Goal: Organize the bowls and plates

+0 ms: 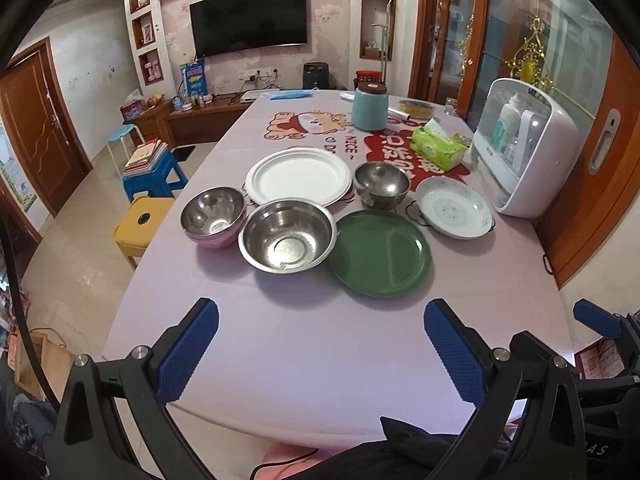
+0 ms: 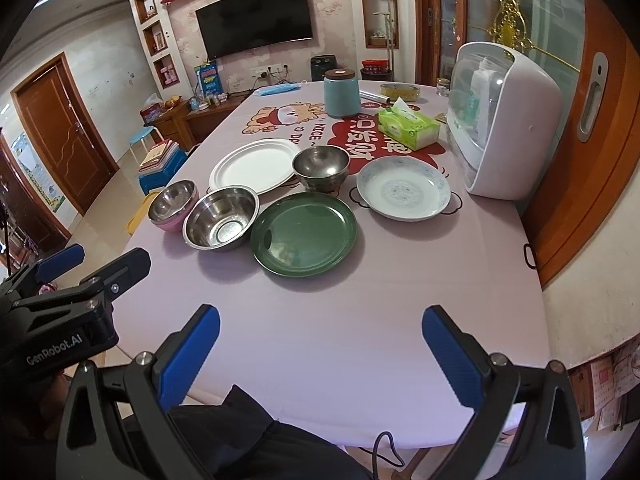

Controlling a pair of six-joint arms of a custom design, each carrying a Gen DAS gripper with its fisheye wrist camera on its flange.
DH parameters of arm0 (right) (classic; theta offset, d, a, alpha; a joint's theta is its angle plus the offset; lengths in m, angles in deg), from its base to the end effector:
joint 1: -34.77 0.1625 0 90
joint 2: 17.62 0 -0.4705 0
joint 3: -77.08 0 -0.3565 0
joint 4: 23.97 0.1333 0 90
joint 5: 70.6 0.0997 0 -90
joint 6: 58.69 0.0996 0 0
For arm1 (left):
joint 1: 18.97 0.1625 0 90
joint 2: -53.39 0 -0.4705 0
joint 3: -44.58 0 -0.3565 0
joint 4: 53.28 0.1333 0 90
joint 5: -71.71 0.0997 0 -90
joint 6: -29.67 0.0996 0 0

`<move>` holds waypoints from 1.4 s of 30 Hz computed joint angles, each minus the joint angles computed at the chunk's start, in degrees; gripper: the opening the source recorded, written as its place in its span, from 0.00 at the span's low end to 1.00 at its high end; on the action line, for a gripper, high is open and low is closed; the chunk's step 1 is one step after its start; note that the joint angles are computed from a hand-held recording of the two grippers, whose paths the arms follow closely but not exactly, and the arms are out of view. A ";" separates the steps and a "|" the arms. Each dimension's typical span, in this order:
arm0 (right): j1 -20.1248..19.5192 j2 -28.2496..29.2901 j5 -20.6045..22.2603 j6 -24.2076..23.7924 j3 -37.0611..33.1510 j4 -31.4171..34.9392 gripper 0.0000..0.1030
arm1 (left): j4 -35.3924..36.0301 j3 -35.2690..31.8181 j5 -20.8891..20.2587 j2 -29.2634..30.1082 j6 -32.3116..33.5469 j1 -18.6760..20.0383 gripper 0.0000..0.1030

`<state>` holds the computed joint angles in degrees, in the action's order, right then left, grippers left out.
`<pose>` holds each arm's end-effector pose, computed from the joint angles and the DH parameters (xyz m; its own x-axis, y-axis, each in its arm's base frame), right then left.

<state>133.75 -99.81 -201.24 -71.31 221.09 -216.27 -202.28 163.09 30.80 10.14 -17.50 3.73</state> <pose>0.1233 -0.3421 0.3216 -0.7699 0.1278 0.6253 -0.2940 0.7985 -0.5253 -0.3908 -0.3896 0.0496 -0.6886 0.1945 -0.6986 0.5599 0.7548 -0.3417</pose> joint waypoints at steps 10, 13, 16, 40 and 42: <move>-0.32 0.42 0.55 -0.59 0.19 -0.89 0.99 | 6.14 -0.78 0.74 -0.52 -3.52 -0.30 0.99; -0.33 1.14 0.47 -0.73 -0.57 -0.32 0.99 | 6.92 -1.08 0.70 -0.61 -3.00 0.06 0.99; -0.64 1.75 0.70 -0.49 -1.11 -0.54 0.99 | 5.51 -0.99 0.32 -0.79 -0.94 0.64 0.99; -0.04 14.26 2.50 12.70 -12.26 -4.49 0.99 | 4.15 -10.01 -4.26 -3.77 20.06 15.36 0.99; 0.03 15.63 3.11 14.38 -13.67 -4.80 0.99 | 3.46 -11.29 -4.27 -4.08 22.90 16.58 0.99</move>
